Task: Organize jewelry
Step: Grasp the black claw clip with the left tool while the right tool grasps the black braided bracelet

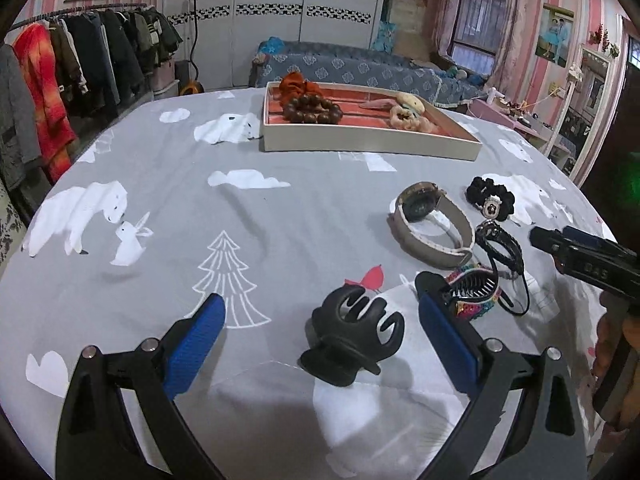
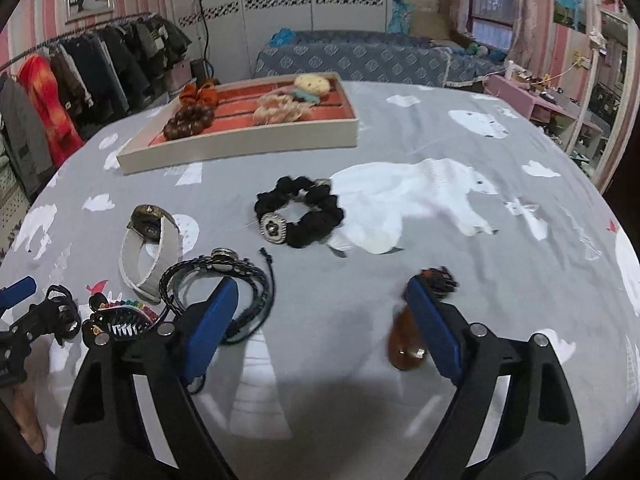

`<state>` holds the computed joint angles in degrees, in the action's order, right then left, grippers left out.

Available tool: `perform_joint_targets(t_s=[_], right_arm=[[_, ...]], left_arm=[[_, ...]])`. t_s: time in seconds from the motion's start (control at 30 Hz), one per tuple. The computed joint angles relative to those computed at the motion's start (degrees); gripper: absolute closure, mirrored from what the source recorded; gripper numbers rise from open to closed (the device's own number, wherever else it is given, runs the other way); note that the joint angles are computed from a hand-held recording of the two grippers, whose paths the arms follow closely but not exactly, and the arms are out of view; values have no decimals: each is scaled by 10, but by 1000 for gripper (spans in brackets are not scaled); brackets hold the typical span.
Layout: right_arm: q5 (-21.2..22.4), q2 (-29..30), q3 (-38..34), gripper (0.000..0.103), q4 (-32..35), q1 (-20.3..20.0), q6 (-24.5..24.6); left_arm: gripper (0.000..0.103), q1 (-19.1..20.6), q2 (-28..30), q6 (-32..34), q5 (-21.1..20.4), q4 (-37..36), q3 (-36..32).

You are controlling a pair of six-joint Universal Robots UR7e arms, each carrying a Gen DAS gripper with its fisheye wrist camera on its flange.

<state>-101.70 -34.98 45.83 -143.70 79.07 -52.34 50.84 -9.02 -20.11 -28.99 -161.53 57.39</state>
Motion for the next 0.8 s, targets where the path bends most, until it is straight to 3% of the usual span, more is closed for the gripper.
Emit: perform_joint_targets(t_s=[0.27, 0.43, 0.5, 0.57, 0.7, 0.8], right_arm=[[-48, 37, -45, 31, 43, 10, -11], [-60, 47, -53, 32, 43, 13, -16], [-61, 50, -54, 35, 39, 13, -19], [-57, 50, -53, 44, 39, 13, -20], [-45, 48, -55, 59, 51, 12, -19], [-38, 50, -62, 76, 62, 10, -12]], left_arm=[[8, 3, 2, -8, -8, 30, -8], [9, 6, 0, -15, -15, 45, -11], [16, 8, -2, -17, -19, 43, -7], [23, 10, -5, -23, -29, 51, -6], [27, 10, -5, -16, -34, 42, -4], [37, 9, -2, -1, -41, 35, -6]])
